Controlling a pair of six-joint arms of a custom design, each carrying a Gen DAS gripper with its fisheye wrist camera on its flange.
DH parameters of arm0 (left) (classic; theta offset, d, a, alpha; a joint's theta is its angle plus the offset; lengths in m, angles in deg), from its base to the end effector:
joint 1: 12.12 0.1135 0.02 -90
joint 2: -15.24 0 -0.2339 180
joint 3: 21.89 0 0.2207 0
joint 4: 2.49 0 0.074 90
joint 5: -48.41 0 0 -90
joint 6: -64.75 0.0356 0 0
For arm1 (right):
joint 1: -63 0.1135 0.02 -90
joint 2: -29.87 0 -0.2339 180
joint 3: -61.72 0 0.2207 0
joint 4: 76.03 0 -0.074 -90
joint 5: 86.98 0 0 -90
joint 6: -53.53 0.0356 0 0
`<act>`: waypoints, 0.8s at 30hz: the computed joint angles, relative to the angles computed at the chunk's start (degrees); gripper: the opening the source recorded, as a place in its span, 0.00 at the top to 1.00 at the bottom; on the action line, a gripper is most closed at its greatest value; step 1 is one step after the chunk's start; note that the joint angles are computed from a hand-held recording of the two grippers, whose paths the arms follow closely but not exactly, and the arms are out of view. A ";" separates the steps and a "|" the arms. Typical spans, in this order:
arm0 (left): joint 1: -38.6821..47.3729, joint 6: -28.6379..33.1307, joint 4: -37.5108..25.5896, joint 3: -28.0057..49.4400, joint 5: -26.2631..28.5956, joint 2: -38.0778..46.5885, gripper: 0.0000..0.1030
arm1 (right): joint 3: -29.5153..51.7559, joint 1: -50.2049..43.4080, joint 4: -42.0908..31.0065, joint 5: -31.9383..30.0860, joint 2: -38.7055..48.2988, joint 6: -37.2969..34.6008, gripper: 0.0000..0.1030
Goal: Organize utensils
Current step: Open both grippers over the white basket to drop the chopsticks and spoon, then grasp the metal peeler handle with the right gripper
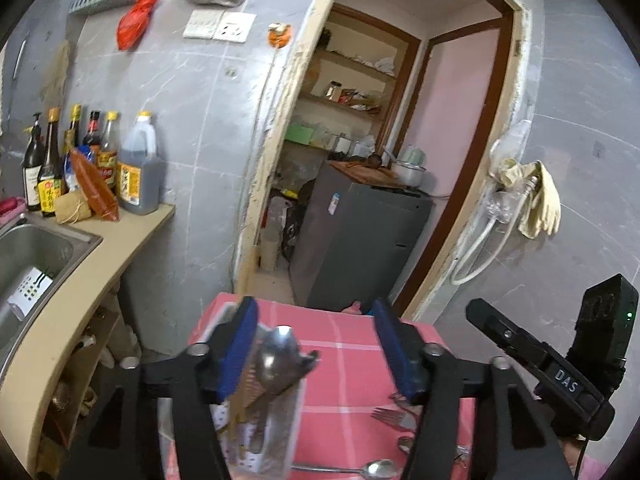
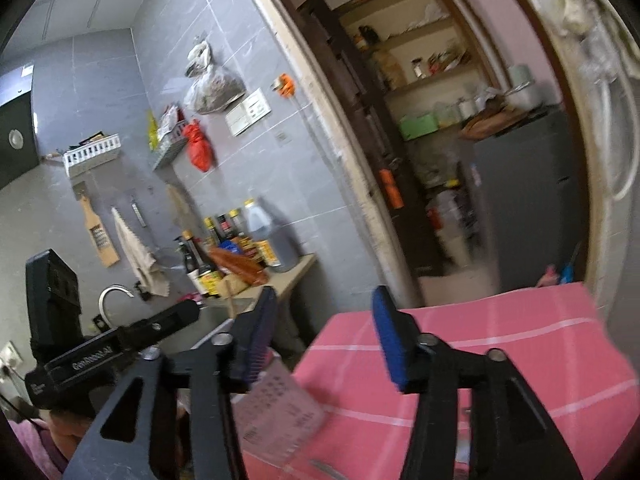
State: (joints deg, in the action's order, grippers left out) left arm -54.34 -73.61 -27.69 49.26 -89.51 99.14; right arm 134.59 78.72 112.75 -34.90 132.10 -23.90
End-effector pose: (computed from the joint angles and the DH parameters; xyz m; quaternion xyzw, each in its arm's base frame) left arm 0.2307 -0.1737 0.2372 -0.2219 0.8104 -0.0282 0.5414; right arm 0.3382 0.1179 0.1980 -0.2063 0.7721 0.3906 0.4569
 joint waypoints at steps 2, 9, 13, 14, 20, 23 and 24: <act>-1.97 0.46 0.34 2.07 -1.77 2.27 0.27 | -1.19 -2.19 -1.06 0.22 -2.16 -1.16 0.40; -6.94 1.56 2.07 8.11 -5.13 10.06 0.07 | -5.01 -9.96 -3.78 -0.28 -7.97 -5.75 0.17; -8.62 2.43 3.76 10.61 -4.88 14.07 0.04 | -7.52 -13.82 -4.17 -0.88 -10.16 -8.37 0.10; -8.99 2.48 4.14 11.04 -4.77 14.96 0.04 | -8.04 -14.41 -4.21 -0.92 -10.52 -8.82 0.09; -10.92 1.48 4.14 13.01 -3.79 19.34 0.04 | -11.60 -19.17 -4.10 -2.36 -10.96 -12.55 0.04; -11.46 -0.56 2.70 13.67 -1.97 21.48 0.04 | -11.96 -21.09 -5.69 -2.94 -9.29 -14.47 0.04; -11.61 -1.31 2.20 13.85 -1.42 22.20 0.04 | -12.15 -21.76 -5.96 -3.28 -8.58 -15.19 0.04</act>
State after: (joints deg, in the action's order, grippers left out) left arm -65.95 -74.92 -25.49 63.12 -90.93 121.34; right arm 122.44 56.96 106.79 -38.18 123.51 -39.08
